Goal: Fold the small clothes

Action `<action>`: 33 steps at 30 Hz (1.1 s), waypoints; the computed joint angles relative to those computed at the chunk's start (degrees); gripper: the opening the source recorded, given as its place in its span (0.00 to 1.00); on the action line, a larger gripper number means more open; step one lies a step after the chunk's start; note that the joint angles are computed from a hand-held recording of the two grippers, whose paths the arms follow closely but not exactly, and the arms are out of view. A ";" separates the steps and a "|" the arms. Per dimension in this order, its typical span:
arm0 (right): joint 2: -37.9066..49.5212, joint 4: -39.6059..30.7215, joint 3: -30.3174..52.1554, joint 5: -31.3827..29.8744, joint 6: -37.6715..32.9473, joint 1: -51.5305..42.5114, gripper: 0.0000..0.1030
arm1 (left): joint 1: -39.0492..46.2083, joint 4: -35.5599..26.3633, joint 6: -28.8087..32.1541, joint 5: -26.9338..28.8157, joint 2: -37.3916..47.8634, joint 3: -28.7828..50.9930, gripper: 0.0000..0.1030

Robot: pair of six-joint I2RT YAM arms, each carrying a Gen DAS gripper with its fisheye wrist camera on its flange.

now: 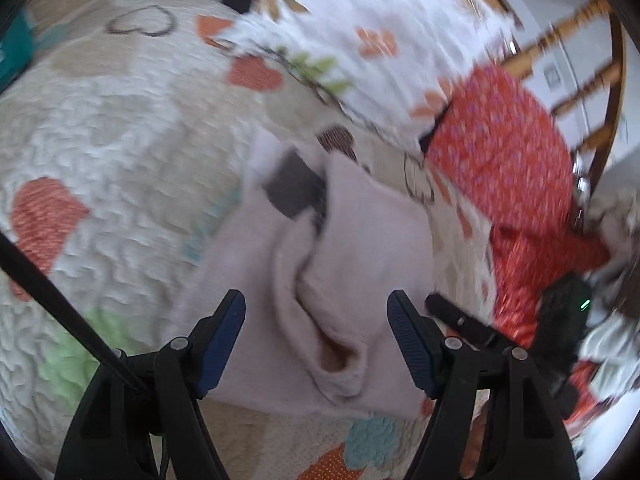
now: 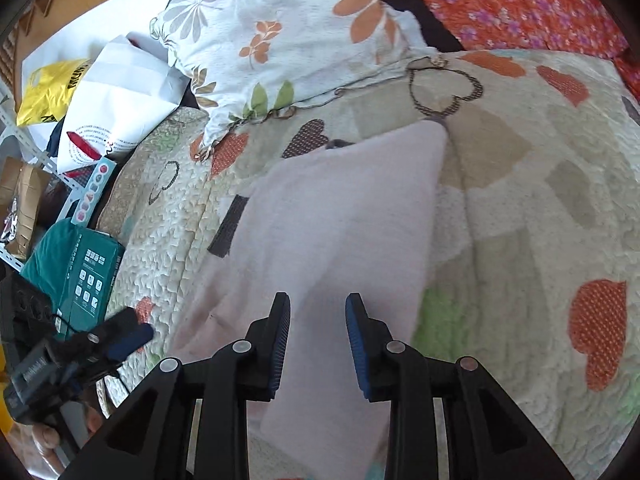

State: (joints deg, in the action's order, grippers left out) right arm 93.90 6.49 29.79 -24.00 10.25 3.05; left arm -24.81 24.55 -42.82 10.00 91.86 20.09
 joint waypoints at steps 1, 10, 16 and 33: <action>-0.36 -0.27 -0.11 -0.58 -0.43 -0.72 0.31 | -1.17 -0.38 0.06 -0.70 1.25 0.98 0.70; 5.57 -4.43 10.42 0.70 0.19 5.14 0.42 | -0.18 -1.17 1.51 0.79 7.69 0.88 0.07; 18.03 -9.58 25.35 9.79 2.15 16.35 0.44 | 2.88 2.66 3.37 4.80 5.68 -3.10 0.07; 24.69 -17.56 40.00 25.72 4.24 29.73 0.09 | 10.67 -3.74 4.73 7.99 2.31 -4.70 0.07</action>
State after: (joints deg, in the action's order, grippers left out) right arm 118.59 -11.07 69.79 1.73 14.49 32.77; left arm -14.14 20.81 -38.09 17.99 94.16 15.39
